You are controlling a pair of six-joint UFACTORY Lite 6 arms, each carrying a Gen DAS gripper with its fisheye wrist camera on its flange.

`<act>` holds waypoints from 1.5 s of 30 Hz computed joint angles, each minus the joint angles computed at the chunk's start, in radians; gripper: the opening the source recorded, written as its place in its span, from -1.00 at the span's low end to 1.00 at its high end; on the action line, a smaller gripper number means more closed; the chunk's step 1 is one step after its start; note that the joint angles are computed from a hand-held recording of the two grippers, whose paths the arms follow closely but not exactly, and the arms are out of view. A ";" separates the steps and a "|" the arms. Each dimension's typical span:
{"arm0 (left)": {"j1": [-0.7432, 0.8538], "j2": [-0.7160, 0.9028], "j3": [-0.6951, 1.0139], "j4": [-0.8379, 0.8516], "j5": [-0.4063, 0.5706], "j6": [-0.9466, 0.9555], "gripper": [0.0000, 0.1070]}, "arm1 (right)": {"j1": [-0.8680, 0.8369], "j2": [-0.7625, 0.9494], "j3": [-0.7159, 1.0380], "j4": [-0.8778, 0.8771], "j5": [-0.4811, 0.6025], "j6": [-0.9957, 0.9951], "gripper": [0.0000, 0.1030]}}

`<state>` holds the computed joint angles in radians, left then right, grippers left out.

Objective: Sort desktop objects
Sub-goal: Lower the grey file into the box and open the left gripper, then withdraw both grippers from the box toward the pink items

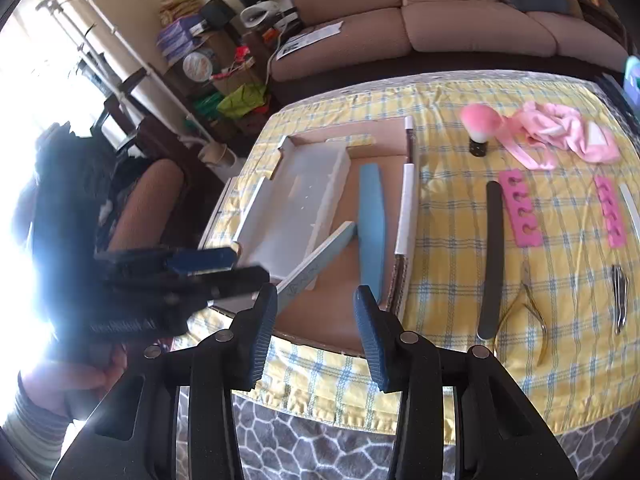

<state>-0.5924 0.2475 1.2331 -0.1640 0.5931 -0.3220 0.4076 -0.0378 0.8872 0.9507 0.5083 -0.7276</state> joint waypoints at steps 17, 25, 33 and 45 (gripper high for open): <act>0.038 0.258 0.199 -0.096 -0.010 -0.024 -0.81 | -0.142 -0.058 -0.091 0.092 0.061 -0.179 -0.18; 0.101 0.471 0.457 -0.097 0.018 -0.077 -0.83 | -0.239 -0.030 -0.108 0.145 0.099 -0.297 -0.18; 0.102 0.545 0.613 0.044 0.083 -0.161 -0.81 | -0.289 -0.008 -0.094 0.122 0.100 -0.324 -0.18; -0.023 0.552 0.803 0.227 0.179 -0.183 0.60 | -0.339 0.027 -0.006 0.092 0.086 -0.285 -0.01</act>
